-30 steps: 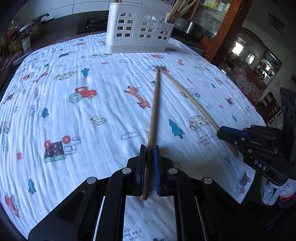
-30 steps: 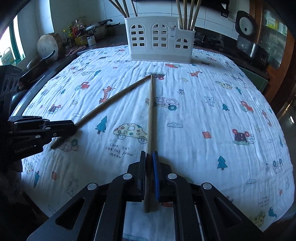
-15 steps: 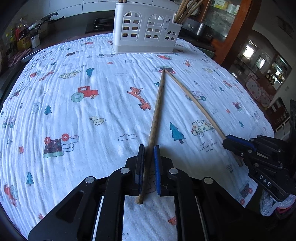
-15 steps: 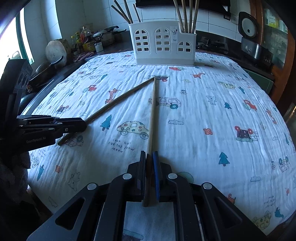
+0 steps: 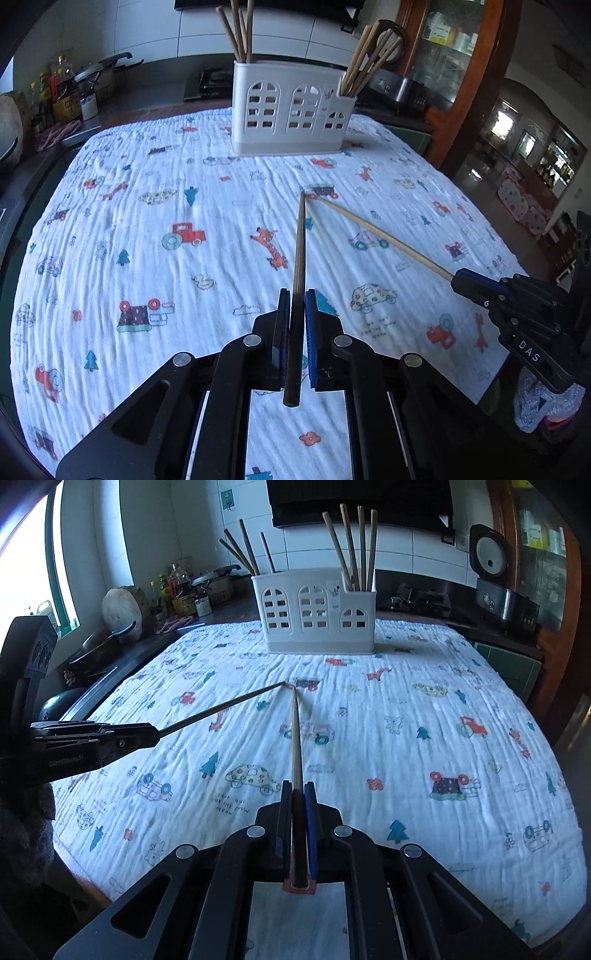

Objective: Organize utensils
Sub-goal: 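Lift the left gripper's chopstick over the holder while the right gripper carries its chopstick there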

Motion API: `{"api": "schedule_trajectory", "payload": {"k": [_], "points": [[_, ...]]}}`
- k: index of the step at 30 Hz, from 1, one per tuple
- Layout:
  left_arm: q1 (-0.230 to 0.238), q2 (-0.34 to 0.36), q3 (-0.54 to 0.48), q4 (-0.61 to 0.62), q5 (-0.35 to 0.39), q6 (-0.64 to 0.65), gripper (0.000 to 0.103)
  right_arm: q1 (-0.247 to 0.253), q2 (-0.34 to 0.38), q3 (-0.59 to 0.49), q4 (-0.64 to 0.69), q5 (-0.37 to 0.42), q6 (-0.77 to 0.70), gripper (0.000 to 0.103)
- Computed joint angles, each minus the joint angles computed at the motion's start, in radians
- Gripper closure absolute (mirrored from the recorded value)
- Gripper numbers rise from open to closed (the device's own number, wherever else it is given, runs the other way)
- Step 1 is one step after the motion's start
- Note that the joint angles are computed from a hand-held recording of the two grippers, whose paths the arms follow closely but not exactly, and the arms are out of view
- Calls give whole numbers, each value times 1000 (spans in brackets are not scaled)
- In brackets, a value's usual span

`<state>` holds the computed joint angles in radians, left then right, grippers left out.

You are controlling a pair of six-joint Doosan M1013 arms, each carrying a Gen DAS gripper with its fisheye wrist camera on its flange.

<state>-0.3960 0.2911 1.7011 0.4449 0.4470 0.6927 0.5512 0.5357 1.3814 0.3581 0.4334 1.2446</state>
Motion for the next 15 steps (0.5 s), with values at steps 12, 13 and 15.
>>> {"api": "schedule_trajectory", "payload": {"k": [12, 13, 15], "points": [[-7, -23, -41, 220, -34, -149, 96, -5, -1, -62, 250, -71, -280, 96], [-4, -19, -46, 217, -36, -147, 96, -3, 5, -76, 255, -76, -290, 96], [6, -14, -58, 195, -44, -128, 96, -4, 12, -98, 281, -71, -317, 96]]}}
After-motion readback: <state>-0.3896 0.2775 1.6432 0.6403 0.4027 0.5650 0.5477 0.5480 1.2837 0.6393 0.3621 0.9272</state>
